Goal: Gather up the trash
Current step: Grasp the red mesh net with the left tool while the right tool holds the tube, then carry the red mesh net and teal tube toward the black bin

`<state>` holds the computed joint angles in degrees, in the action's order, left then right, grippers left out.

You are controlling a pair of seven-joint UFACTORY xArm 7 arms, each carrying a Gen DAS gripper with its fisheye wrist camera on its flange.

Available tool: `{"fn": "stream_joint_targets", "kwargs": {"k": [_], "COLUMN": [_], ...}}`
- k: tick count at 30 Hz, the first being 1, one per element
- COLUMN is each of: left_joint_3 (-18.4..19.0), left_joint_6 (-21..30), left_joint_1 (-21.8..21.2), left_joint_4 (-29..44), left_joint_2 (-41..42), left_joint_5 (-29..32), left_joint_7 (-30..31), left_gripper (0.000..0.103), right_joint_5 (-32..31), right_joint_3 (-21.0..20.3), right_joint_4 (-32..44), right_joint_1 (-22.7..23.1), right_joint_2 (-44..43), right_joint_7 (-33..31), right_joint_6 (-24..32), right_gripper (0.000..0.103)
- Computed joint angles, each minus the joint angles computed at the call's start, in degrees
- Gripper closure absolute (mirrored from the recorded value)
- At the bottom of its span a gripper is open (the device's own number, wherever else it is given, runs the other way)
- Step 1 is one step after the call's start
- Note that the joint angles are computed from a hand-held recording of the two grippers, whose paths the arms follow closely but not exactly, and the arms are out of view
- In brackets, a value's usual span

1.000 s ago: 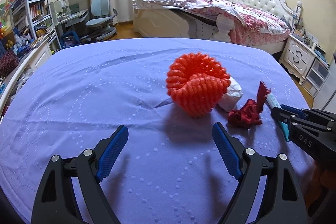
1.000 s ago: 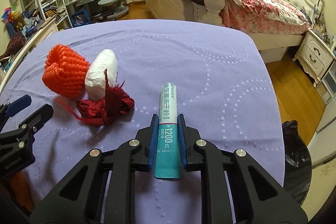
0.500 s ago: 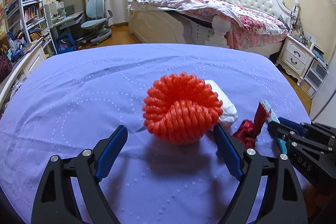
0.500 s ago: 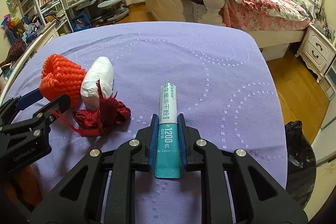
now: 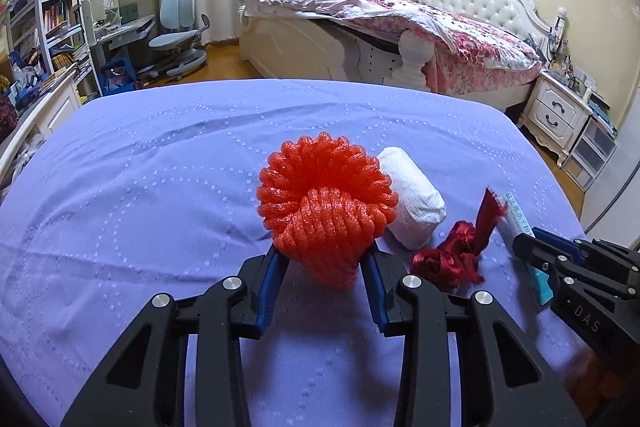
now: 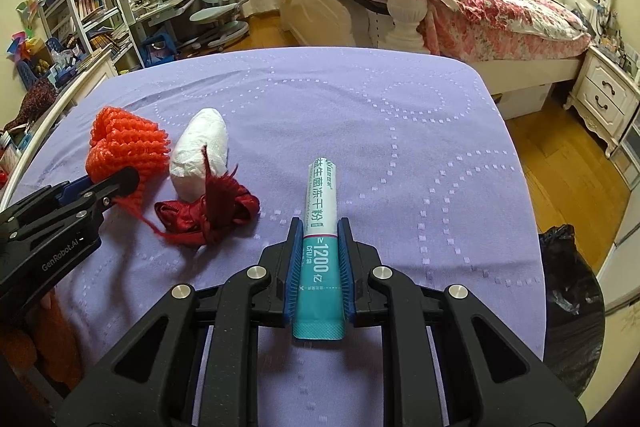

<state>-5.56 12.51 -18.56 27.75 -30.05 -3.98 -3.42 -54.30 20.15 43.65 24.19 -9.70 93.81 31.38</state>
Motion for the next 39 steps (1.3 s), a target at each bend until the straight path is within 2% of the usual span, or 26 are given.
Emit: {"fn": "stream_joint_targets", "kwargs": {"k": [11, 20, 29, 36, 39], "left_joint_3": [0.03, -2.42, -7.23, -10.62, -10.65], "left_joint_6": [3.47, 5.67, 4.02, 0.82, 0.22], "left_joint_1": [-3.48, -8.76, -13.82, -16.26, -17.85], "left_joint_4": [-5.62, -7.79, -6.73, -3.29, -1.68], "left_joint_2": [-11.13, -17.28, -16.19, -9.49, -6.43], "left_joint_5": [-1.37, -2.80, -1.78, 0.21, 0.57], "left_joint_7": [-0.49, -2.87, -6.96, -10.10, -10.61], "left_gripper": [0.070, 0.071, 0.071, 0.071, 0.071], "right_joint_5": [2.92, 10.85, 22.38, 29.04, 31.18], "right_joint_3": [3.94, 9.31, 13.22, 14.46, 14.37], "right_joint_4": [-5.13, -11.63, -19.11, -23.97, -26.12], "right_joint_1": [1.02, 1.88, 4.32, 7.43, 8.88], "right_joint_2": [-7.66, -19.19, -33.37, -43.45, -47.60], "right_joint_7": [2.04, 2.24, 0.97, -0.73, -1.40], "right_joint_6": [1.67, 6.13, 13.81, 21.37, 24.50], "right_gripper": [0.086, 0.086, 0.086, 0.086, 0.086]}}
